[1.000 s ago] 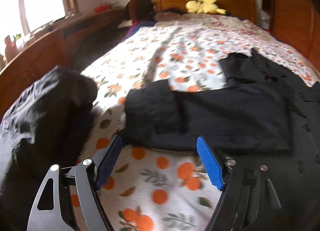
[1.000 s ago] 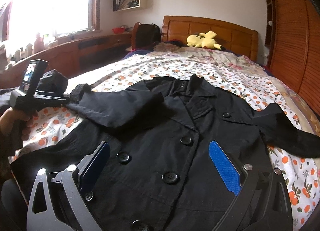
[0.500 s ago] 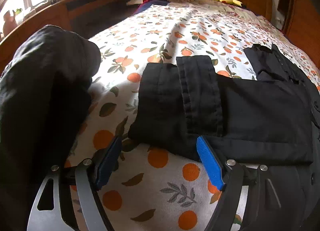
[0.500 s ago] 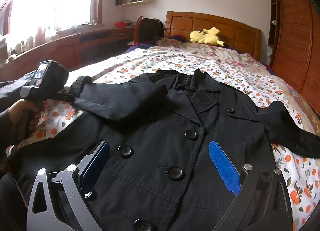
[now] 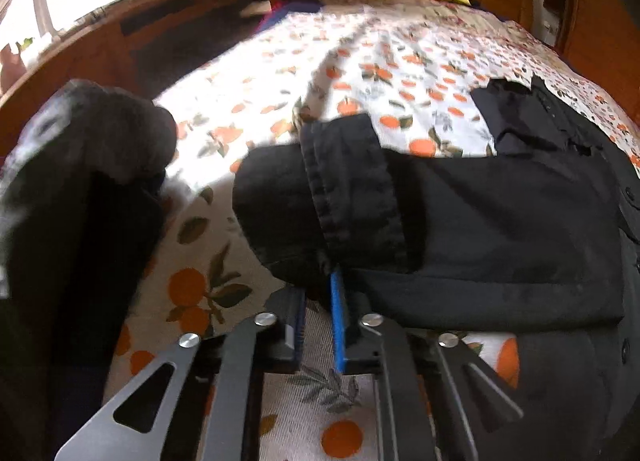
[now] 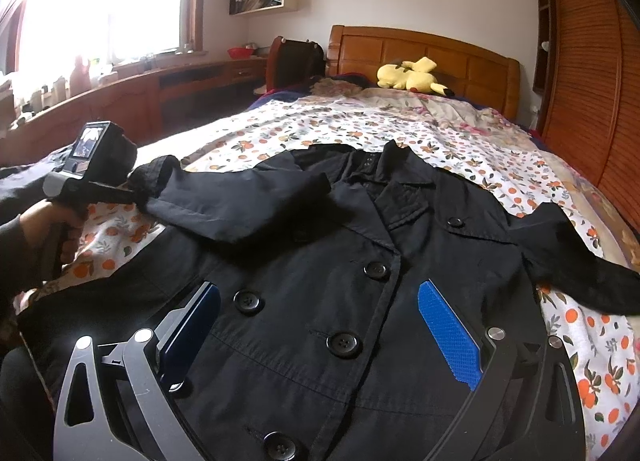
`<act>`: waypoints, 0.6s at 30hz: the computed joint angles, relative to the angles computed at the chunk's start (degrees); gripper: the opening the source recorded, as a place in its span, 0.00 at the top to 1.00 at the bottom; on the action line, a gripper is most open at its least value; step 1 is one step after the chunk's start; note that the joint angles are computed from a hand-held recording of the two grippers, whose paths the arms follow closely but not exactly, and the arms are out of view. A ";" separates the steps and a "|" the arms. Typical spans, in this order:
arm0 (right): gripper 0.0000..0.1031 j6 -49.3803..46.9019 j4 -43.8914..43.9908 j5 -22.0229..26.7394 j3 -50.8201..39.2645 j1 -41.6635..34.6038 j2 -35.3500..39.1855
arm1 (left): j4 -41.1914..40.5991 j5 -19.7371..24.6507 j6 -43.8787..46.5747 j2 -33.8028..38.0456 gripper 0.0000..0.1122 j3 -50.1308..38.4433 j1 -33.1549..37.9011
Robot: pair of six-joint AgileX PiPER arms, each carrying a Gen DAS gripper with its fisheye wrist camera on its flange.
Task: Fold large clothes
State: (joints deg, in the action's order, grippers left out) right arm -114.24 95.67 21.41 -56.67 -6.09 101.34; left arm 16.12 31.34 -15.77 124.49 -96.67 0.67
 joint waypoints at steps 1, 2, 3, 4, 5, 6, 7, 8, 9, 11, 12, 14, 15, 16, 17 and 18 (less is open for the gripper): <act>0.07 -0.31 0.25 0.21 0.21 -0.15 -0.28 | 1.54 -0.64 -1.61 -0.85 0.91 0.90 -0.49; 0.07 -0.46 0.37 0.37 0.38 -0.24 -0.49 | 1.42 -1.33 -1.60 -2.10 0.92 1.92 -0.80; 0.07 -0.82 0.69 0.52 0.62 -0.34 -0.74 | 2.08 -2.33 -2.40 -4.09 0.92 3.51 -1.55; 0.07 -0.80 0.66 0.55 0.64 -0.45 -0.84 | 2.73 -3.09 -3.10 -5.51 0.92 4.79 -2.05; 0.07 -0.79 0.61 0.59 0.81 -0.58 -1.03 | 2.69 -3.74 -3.15 -6.92 0.92 5.75 -2.62; 0.07 -0.53 0.35 0.77 0.79 -0.84 -1.16 | 2.33 -4.39 -2.95 -8.55 0.92 6.85 -3.29; 0.07 -0.57 0.38 0.96 0.84 -1.16 -1.37 | 2.31 -5.16 -3.14 -10.55 0.92 8.24 -4.20; 0.07 -0.76 0.53 1.12 0.97 -1.45 -1.56 | 2.58 -5.77 -3.46 -12.17 0.92 9.44 -5.02; 0.07 -0.44 0.36 1.24 0.88 -1.81 -1.71 | 2.59 -6.53 -3.49 -14.29 0.92 10.93 -6.23; 0.07 -0.16 0.20 1.64 0.94 -2.75 -2.00 | 2.65 -7.66 -3.90 -17.22 0.92 13.14 -8.12; 0.07 0.04 0.06 1.95 0.96 -3.54 -2.23 | 2.69 -8.50 -4.17 -19.31 0.92 14.85 -9.49; 0.07 0.22 -0.13 2.39 1.04 -4.57 -2.48 | 3.93 -9.70 -5.84 -21.89 0.92 17.27 -11.70; 0.07 0.33 -0.29 2.69 1.04 -5.33 -2.56 | 5.25 -10.03 -7.27 -22.68 0.92 17.74 -13.14; 0.07 0.33 -0.42 2.85 1.06 -6.00 -2.63 | 8.19 -11.27 -10.48 -24.81 0.92 20.22 -14.98; 0.07 0.43 -0.64 2.91 0.97 -6.42 -2.57 | 9.87 -11.94 -12.44 -26.12 0.92 21.80 -16.14; 0.07 0.49 -0.87 2.99 1.05 -6.99 -2.66 | 12.31 -13.23 -15.33 -28.03 0.92 24.37 -17.77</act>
State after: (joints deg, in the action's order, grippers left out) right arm -113.74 94.80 24.40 -55.61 -13.08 98.69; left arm 28.43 18.11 -31.10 96.46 -72.30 -17.10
